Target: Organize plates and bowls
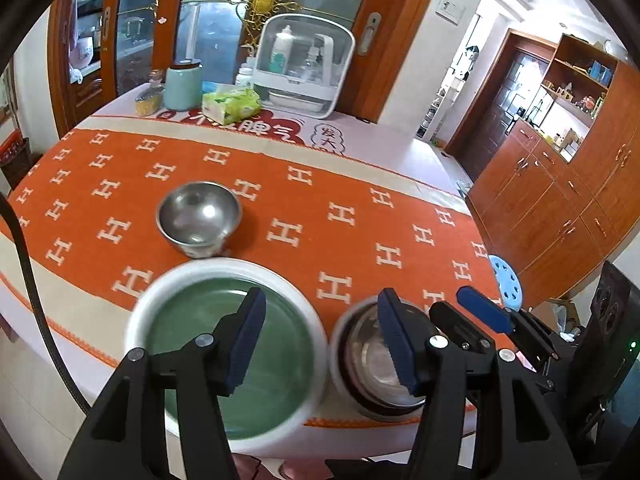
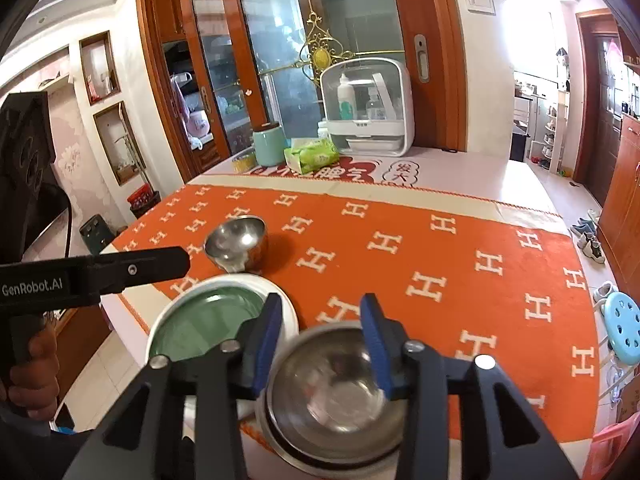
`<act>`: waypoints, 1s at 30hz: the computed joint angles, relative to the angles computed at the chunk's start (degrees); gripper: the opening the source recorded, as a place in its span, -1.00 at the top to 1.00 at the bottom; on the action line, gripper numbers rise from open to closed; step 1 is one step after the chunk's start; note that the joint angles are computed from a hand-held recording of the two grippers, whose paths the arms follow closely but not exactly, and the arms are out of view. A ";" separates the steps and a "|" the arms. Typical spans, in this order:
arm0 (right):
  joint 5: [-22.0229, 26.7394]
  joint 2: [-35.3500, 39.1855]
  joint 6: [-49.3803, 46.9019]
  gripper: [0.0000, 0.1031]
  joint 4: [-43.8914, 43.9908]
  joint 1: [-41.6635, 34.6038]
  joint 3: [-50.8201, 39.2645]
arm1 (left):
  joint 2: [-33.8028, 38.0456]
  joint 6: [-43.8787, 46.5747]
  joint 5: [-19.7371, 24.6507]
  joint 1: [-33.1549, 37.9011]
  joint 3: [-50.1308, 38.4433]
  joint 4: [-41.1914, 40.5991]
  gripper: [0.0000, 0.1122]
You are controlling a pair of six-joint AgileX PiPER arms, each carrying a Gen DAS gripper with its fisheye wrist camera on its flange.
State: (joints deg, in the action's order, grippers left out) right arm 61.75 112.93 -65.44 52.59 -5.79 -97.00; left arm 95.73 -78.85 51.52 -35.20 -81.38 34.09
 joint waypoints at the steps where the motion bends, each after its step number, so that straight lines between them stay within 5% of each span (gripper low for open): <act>1: -0.86 -0.32 0.50 0.12 0.19 0.81 0.47 | -0.82 0.57 -0.19 0.52 0.76 -0.11 -0.07; 11: -9.34 -2.88 7.12 -0.03 -0.28 8.70 4.53 | -7.44 11.71 -3.49 9.47 7.35 -5.16 -0.30; 23: -24.01 -4.46 21.27 -0.06 -2.10 20.11 12.01 | -10.23 40.81 -9.43 26.86 12.59 -20.78 -0.37; 30: -27.31 -2.42 32.06 -0.06 -7.29 24.87 11.67 | -7.34 54.35 -10.39 35.32 12.65 -29.24 -0.37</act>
State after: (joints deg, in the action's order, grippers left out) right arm 34.44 110.51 -33.38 45.30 19.08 -85.34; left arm 88.39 -24.51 41.12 0.12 -68.73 4.86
